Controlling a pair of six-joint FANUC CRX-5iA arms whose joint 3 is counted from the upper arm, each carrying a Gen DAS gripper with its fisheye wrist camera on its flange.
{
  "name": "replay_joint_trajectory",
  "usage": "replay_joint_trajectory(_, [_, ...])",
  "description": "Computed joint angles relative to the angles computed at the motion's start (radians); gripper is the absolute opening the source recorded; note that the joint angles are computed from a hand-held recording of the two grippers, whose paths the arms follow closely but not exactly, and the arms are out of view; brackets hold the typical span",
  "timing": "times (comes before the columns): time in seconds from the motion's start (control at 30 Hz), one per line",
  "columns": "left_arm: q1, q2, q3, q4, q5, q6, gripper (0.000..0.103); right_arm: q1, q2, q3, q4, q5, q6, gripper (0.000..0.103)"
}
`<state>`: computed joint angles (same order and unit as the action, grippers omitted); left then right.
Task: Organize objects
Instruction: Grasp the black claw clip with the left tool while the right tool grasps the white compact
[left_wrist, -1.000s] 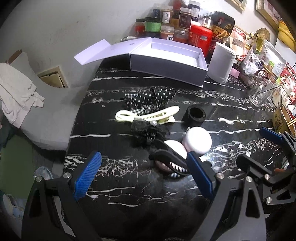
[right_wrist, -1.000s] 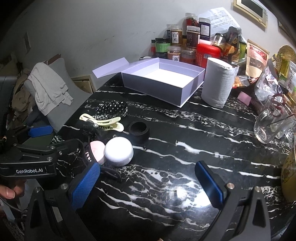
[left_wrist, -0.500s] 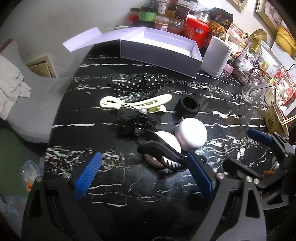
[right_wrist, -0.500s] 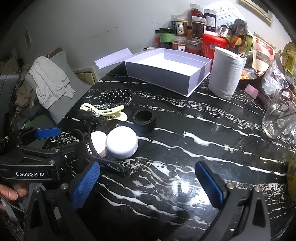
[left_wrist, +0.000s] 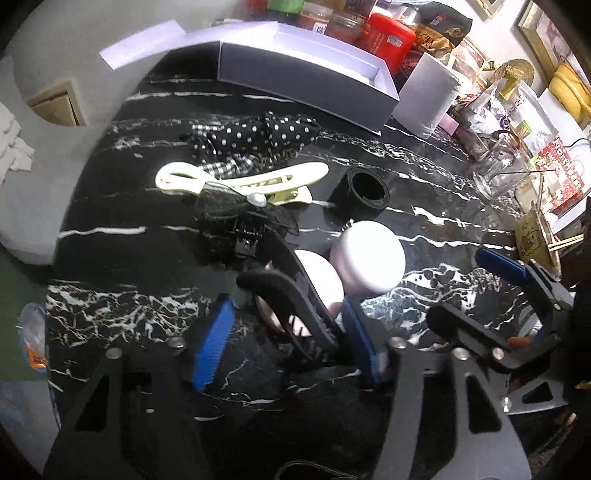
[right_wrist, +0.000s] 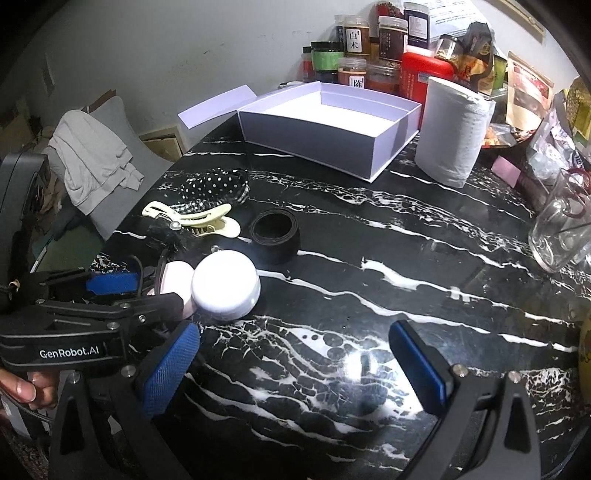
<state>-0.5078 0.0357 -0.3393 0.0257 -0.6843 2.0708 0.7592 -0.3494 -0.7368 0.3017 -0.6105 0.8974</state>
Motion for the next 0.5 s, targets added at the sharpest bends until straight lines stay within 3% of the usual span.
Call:
replay_joint_trajectory(0.1, [0.009,-0.015,-0.028,0.035,0.033,-0.03,0.041,-0.002,0.012,0.01,-0.019,-0.001,0.022,0.103])
replay_joint_trajectory(0.2, [-0.009,-0.022,0.003,-0.057,0.002,0.045,0.03,-0.002,0.02,0.017,-0.034,-0.001,0.037,0.103])
replay_joint_trajectory(0.27, [-0.002,-0.027,0.002,-0.055,-0.005,0.042,0.023,-0.003,0.027,0.023,-0.045,0.0,0.049,0.103])
replay_joint_trajectory(0.5, [0.01,-0.051,-0.01,-0.072,-0.018,0.046,0.022,0.002,0.062,0.059,-0.107,0.008,0.127,0.103])
